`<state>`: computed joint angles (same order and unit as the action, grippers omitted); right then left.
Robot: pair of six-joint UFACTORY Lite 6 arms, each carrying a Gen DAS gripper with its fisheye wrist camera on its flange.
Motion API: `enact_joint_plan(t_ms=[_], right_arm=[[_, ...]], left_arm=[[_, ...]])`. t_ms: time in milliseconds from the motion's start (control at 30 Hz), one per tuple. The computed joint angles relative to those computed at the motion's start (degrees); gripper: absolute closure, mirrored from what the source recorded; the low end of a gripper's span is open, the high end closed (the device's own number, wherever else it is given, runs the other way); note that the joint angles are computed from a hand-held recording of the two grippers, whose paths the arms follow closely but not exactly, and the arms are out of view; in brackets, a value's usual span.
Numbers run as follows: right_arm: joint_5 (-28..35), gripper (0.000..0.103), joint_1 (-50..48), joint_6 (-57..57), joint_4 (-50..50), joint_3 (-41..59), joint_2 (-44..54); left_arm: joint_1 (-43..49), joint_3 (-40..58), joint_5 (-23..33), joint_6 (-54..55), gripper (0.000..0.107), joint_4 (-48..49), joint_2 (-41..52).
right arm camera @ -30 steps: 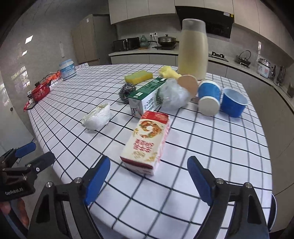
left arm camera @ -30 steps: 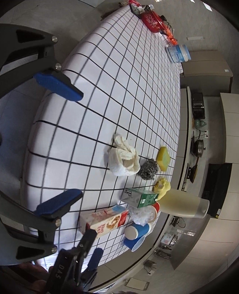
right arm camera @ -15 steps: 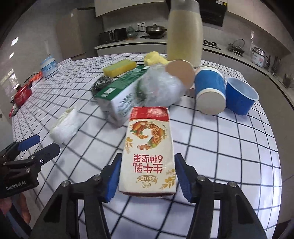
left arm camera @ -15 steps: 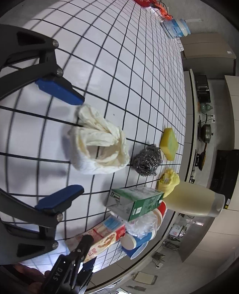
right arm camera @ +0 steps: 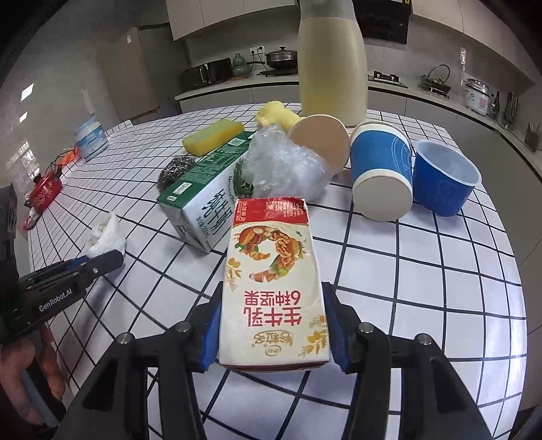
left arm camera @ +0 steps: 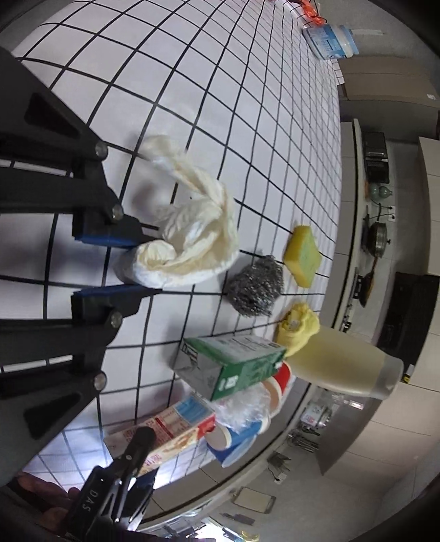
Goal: Collect trash
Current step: 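Carry the tissue and milk carton over the bin and release both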
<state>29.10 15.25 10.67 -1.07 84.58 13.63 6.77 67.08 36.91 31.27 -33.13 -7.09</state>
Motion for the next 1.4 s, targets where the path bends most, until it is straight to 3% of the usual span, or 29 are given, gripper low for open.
enact_joint_plan(t_ms=[333,667,867,1000,1200,1400], right_arm=[[0.0,0.049,-1.3,-1.0,0.4,-6.9,-9.8],[4.0,0.049,-11.1,-11.7,8.2,-15.1,-24.4],[9.1,0.049,-25.5,-27.6,19.8,-19.3,-32.0],[15.5,0.049,-40.3,-42.7,29.8,-20.5,-35.2],[27.0,0.049,-62.4,-61.3,40.9,-17.5,-34.0],[36.7,0.049,-80.0,-73.6,46.6,-12.0,-28.4]], left_arm=[[-4.7,-2.7,2.2,-5.6,0.087,2.6,-9.3],[-23.6,-2.9,0.8,-28.1,0.087,19.4,-14.4],[-40.5,1.4,0.4,-49.1,0.087,36.6,-11.1],[-49.7,4.6,1.4,-59.6,0.087,44.8,-8.3],[-63.4,12.2,4.0,-74.4,0.087,56.6,-0.6],[-71.8,20.8,6.3,-81.1,0.087,61.9,8.0]])
